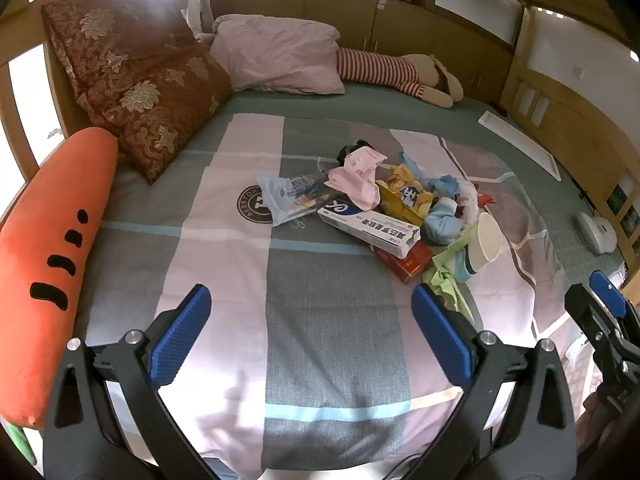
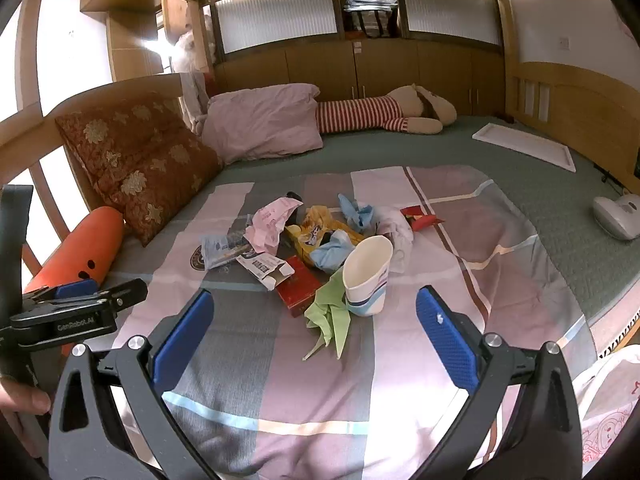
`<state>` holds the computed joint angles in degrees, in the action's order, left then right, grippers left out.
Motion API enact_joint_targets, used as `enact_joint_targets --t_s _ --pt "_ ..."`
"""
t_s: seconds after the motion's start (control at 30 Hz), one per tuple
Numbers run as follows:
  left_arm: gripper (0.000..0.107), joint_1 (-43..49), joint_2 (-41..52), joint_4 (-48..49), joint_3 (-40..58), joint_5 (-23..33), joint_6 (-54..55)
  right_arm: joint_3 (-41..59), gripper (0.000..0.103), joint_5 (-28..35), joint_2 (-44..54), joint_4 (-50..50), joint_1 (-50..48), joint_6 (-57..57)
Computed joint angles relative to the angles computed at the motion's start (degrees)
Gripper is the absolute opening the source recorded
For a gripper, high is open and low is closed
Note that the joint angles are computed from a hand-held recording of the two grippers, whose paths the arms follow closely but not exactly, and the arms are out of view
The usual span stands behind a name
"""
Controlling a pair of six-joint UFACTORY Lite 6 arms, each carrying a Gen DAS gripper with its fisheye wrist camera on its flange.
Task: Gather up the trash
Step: 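Move both open tools back over the trash pile, then grasp the light green paper with left tool while right tool grasps red chip bag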
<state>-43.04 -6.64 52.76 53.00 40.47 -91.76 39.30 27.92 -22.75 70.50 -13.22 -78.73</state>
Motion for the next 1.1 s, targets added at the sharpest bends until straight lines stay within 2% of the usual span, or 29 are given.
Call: enact_joint_targets --t_s 0.17,0.27,0.5,0.57,0.63,0.7,0.77,0.87,0.93,1.0,1.1 --pt "0.1 -0.03 0.12 0.06 0.06 0.03 -0.1 1.44 0.099 -1.99 3.8 -2.0 1.46 1.38" --pt "0.1 0.02 0.22 -0.2 0.19 0.12 -0.02 6.13 0.099 -6.39 11.57 -10.82 5.33 9.44" --pt "0.1 0.54 0.18 -0.52 0.09 -0.44 0.63 19.21 0.099 -7.75 28.72 -23.55 9.08 22.5" --pt "0.1 0.81 0.74 -1.04 0.14 -1.57 1.1 21.03 0.099 -6.72 29.33 -18.67 7.02 20.09" --pt "0.1 1.03 2.02 -1.98 0.42 -3.89 1.91 22.53 0.099 -2.87 28.85 -8.26 1.88 14.83" --pt "0.1 1.18 5.27 -3.04 1.93 -8.23 2.55 22.8 0.099 -1.59 27.96 0.02 -2.24 10.28" --pt "0.1 2.26 11.66 -8.95 6.51 -13.19 8.32 25.89 0.099 -0.78 30.14 1.93 -4.68 10.45" --pt "0.097 2.78 22.35 -18.86 14.83 -17.73 18.17 36.12 0.099 4.03 39.75 -2.25 -7.56 17.97" --pt "0.091 2.31 31.24 -22.98 23.65 -17.08 22.74 46.86 0.094 11.17 49.97 -4.76 -10.28 26.09" --pt "0.091 2.03 37.07 -25.73 29.75 -17.36 25.26 58.85 0.09 16.28 60.31 -6.53 -11.85 34.75" --pt "0.088 2.38 47.31 -30.47 41.02 -15.38 29.2 76.84 0.084 19.25 74.61 -8.66 -11.9 44.42"
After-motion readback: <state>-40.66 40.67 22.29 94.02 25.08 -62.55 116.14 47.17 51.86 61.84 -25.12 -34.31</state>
